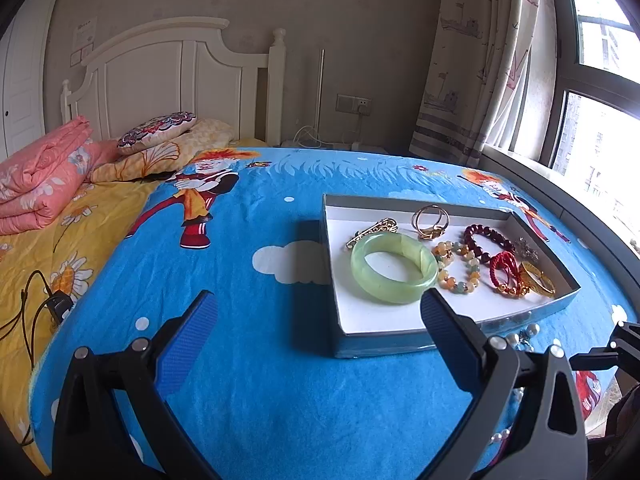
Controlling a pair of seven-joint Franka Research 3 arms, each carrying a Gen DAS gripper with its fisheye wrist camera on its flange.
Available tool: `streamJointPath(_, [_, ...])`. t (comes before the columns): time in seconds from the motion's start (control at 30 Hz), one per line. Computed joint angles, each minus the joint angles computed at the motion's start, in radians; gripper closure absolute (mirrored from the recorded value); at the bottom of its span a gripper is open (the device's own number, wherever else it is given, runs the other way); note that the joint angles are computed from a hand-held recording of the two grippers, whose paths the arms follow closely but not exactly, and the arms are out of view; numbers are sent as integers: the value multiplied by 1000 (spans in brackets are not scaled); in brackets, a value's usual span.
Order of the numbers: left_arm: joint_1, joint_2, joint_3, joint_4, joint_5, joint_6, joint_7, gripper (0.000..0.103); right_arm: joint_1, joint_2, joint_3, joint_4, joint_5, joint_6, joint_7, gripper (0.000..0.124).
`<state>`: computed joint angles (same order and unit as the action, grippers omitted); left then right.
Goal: Organize jewelry
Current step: 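Withdraw both grippers from the tray and move the right gripper over the pearl necklace, then grasp the pearl necklace strand with the right gripper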
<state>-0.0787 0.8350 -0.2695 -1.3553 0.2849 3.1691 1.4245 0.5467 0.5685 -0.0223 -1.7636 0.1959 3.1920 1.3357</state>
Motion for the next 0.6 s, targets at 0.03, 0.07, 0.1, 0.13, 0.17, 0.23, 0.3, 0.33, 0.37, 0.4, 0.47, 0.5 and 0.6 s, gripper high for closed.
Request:
streamJointPath(0.03, [3,-1,-3,-2,0,1,1,2,10,11,-13,23,-3,-33,4,64])
streamJointPath(0.07, [6,0,-8,-2,-1,0,3,2,14,22,-18,43,-9,-58,6,66])
streamJointPath(0.1, [8,1,-12,0,-1,-2,5,2,18,33,-25,64,-19,-83,10,68])
streamJointPath(0.13, [8,3,-13,2,-3,-4,6,2,35,46,-47,86,-32,-111,25,68])
streamJointPath(0.17, [11,2,-16,0,-4,-1,8,2,55,55,-73,102,-50,-123,44,69])
streamJointPath(0.23, [16,1,-21,-7,-5,7,9,2,48,66,-69,136,-72,-162,59,69])
streamJointPath(0.3, [22,1,-29,-8,-6,8,11,2,44,84,-67,182,-103,-221,67,69])
streamJointPath(0.33, [24,3,-33,-6,-6,4,13,2,50,95,-75,206,-127,-250,75,69])
streamJointPath(0.37, [31,2,-41,-9,-6,3,17,2,52,102,-79,219,-145,-259,84,69])
streamJointPath(0.4, [34,3,-45,-10,-8,3,19,2,42,109,-68,235,-152,-273,89,68])
streamJointPath(0.47, [36,3,-48,-10,-11,2,21,3,13,119,-35,259,-146,-295,97,63])
streamJointPath(0.5, [38,6,-51,-6,-11,-2,24,2,5,121,-28,260,-142,-294,109,60])
streamJointPath(0.6, [44,9,-61,-4,-15,-5,33,2,-36,114,8,242,-110,-281,133,46])
